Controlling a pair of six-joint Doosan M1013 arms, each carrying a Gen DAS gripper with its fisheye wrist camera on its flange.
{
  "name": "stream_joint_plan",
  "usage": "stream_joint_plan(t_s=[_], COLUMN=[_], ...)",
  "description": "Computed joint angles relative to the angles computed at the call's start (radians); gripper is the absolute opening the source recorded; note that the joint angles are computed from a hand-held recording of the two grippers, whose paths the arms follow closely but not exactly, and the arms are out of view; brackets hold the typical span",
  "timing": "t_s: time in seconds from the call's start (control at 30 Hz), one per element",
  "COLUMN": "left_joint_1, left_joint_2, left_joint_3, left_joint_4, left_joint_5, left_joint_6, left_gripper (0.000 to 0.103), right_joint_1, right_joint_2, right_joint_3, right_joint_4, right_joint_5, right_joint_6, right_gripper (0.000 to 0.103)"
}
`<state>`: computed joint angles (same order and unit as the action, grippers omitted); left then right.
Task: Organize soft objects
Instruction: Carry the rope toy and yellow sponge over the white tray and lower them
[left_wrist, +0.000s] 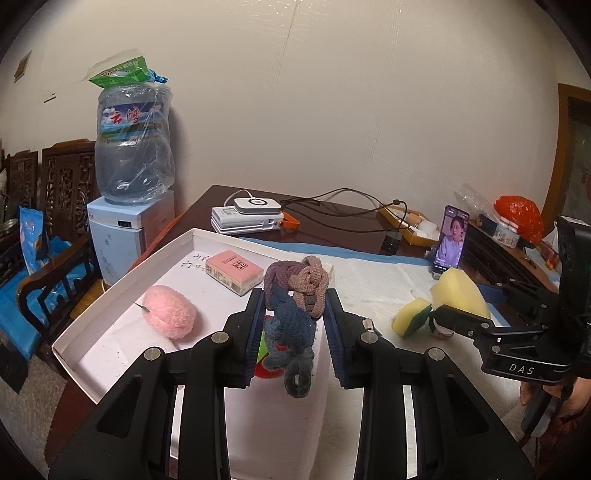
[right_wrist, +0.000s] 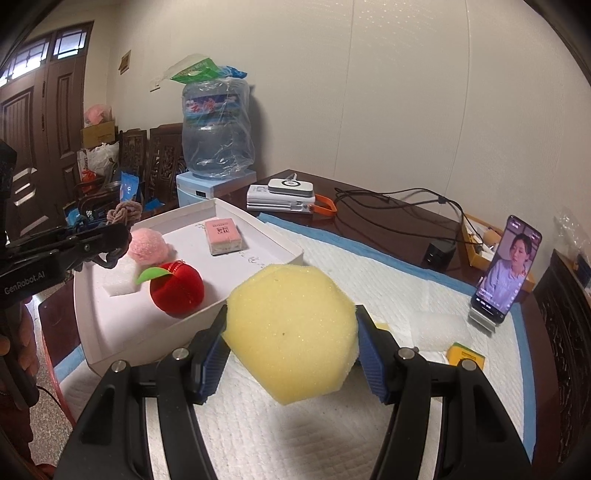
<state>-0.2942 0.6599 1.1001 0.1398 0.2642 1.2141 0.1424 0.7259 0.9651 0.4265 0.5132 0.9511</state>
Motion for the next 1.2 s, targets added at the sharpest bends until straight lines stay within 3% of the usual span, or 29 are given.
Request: stream_joint_plan(t_s=[0.83, 1.0, 1.2], left_joint_1=[0.045, 0.051, 0.066], left_joint_2=[-0.023, -0.001, 0.035], left_joint_3=[0.055, 0.017, -0.051], left_joint_4=[0.279, 0.300, 0.220], left_joint_5=[0.009, 0.061, 0.139], left_joint_6=[-0.372, -0.382, -0.314], left_gripper=[0.032, 0.032, 0.032], right_joint_1=[0.026, 0.032, 0.026], right_joint_2=[0.116, 0.166, 0.271], right_joint_3=[-0.242, -0.334, -0.533], right_joint_4=[0.121, 0.146, 0.120], right_joint_5=[0.233, 0.305, 0.436], right_joint_6=[-0.006, 0.007, 0.155], right_gripper=[0.063, 0.063, 0.063])
